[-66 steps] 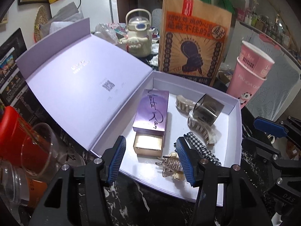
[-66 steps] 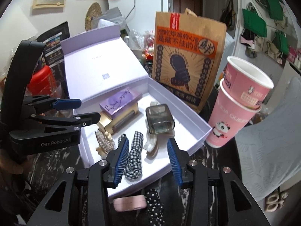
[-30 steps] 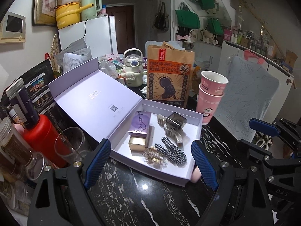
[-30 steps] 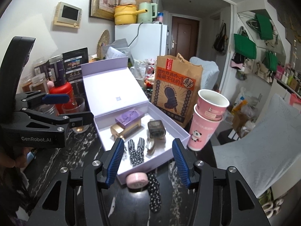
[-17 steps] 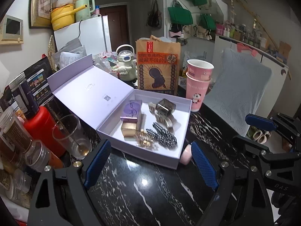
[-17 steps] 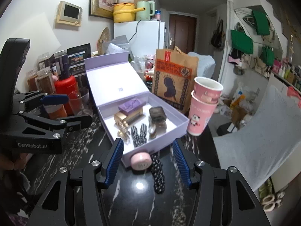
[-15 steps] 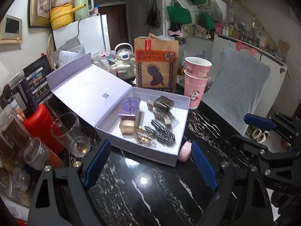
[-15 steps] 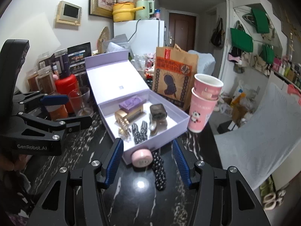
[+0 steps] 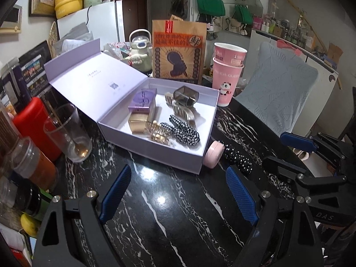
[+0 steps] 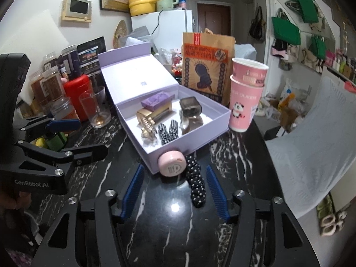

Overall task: Organize rigid objects
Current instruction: 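Withdraw both grippers from the box toward the pink compact and polka-dot scrunchie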

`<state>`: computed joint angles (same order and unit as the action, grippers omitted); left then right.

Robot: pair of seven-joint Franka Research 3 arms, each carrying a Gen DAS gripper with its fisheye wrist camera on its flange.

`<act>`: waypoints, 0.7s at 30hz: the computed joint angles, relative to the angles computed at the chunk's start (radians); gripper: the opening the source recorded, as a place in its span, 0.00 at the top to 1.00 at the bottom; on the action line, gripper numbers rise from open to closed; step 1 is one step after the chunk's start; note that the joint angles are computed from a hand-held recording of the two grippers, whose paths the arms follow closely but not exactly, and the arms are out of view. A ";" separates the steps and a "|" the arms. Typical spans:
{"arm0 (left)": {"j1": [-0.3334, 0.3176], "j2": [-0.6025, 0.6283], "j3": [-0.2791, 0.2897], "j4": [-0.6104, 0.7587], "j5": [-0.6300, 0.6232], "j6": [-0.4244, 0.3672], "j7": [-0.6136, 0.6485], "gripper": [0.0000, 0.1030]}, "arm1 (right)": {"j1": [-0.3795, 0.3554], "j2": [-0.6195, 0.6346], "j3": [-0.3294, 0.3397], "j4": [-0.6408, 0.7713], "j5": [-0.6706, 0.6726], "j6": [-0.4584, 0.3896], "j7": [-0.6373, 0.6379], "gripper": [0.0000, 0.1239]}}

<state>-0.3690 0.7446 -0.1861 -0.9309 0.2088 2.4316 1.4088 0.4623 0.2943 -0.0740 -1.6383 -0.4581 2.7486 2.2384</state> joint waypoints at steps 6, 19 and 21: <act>0.017 0.008 -0.011 -0.028 -0.023 0.010 0.000 0.15 | -0.022 0.060 0.016 0.038 0.081 0.008 -0.079 0.49; 0.028 0.072 -0.006 0.033 -0.043 -0.038 -0.015 0.15 | -0.012 0.212 -0.010 0.190 0.210 0.006 -0.273 0.38; 0.027 0.094 -0.007 0.070 -0.049 -0.055 -0.010 0.15 | -0.022 0.236 -0.003 0.220 0.236 0.002 -0.311 0.37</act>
